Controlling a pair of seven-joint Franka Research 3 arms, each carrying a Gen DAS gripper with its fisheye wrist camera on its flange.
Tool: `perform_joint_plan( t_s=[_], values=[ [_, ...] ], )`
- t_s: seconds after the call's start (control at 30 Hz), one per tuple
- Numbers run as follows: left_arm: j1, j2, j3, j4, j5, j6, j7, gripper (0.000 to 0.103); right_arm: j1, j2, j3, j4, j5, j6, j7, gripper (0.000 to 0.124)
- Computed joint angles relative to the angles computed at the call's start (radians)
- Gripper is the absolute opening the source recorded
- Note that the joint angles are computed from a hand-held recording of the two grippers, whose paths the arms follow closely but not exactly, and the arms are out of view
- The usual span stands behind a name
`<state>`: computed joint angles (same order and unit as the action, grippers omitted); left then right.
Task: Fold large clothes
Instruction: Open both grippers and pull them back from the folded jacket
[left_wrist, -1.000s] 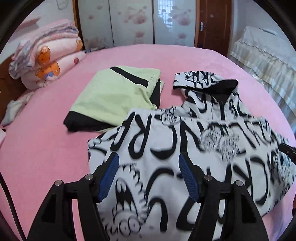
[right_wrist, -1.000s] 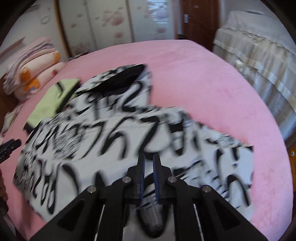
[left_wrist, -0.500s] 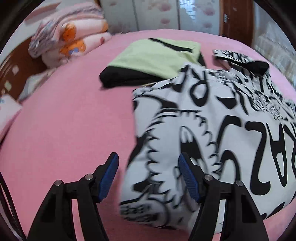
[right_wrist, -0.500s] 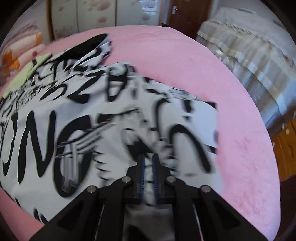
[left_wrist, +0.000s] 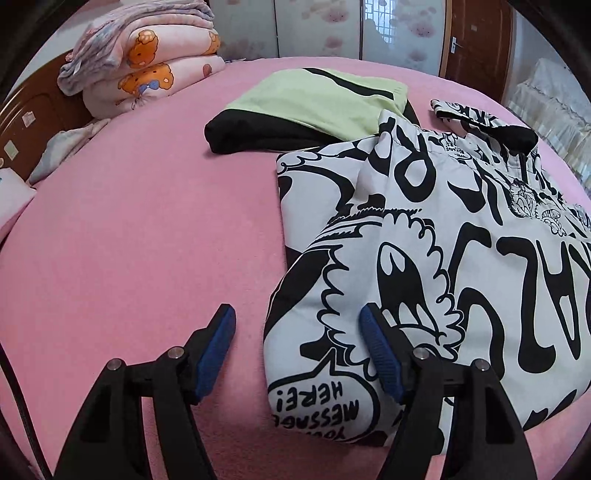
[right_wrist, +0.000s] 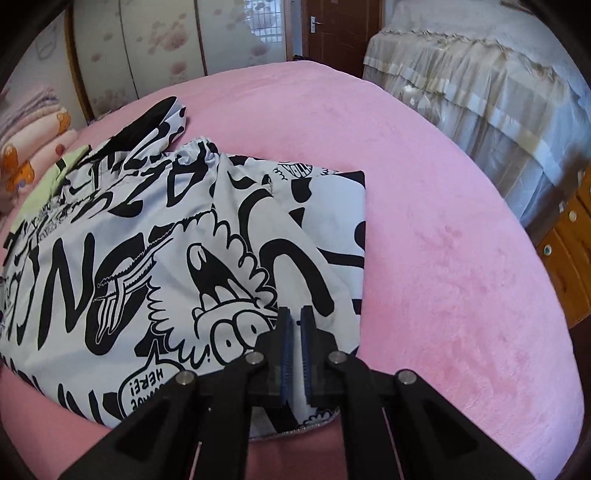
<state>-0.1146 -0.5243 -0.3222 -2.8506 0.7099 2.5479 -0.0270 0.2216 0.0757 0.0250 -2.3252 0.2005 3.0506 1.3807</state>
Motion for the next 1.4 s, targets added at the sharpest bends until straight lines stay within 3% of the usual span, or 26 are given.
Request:
perform_joint_plan(
  t_s=[0.53, 0.63, 0.73, 0.9, 1.17, 1.23, 1.3, 1.4],
  values=[
    [0.008, -0.009, 0.027, -0.024, -0.044, 0.055, 0.009, 0.07, -0.005, 0.007, 0.005, 0.022, 0.051, -0.048, 0.014, 0.004],
    [0.0, -0.008, 0.035, -0.018, -0.082, 0.042, 0.035, 0.071, -0.009, 0.005, 0.007, 0.032, 0.074, -0.076, 0.013, 0.004],
    [-0.021, -0.007, 0.041, 0.001, -0.13, -0.006, 0.075, 0.071, 0.002, -0.005, -0.012, 0.044, -0.005, -0.122, 0.091, 0.004],
    [-0.083, -0.045, 0.044, 0.035, -0.232, -0.13, 0.137, 0.071, 0.007, -0.079, -0.016, 0.022, -0.213, -0.203, 0.259, 0.008],
    [-0.245, -0.164, 0.016, 0.048, -0.389, -0.285, 0.216, 0.071, 0.007, -0.309, 0.032, -0.152, -0.085, -0.286, 0.129, 0.011],
    [-0.286, -0.188, 0.003, 0.045, -0.421, -0.31, 0.217, 0.072, 0.015, -0.365, 0.041, -0.2, -0.064, -0.296, 0.107, 0.019],
    [-0.333, -0.21, -0.01, 0.041, -0.457, -0.335, 0.215, 0.073, 0.029, -0.418, 0.046, -0.246, -0.038, -0.306, 0.086, 0.037],
    [-0.39, -0.237, -0.011, 0.028, -0.505, -0.343, 0.215, 0.073, 0.046, -0.475, 0.055, -0.294, -0.009, -0.321, 0.058, 0.041]
  ],
)
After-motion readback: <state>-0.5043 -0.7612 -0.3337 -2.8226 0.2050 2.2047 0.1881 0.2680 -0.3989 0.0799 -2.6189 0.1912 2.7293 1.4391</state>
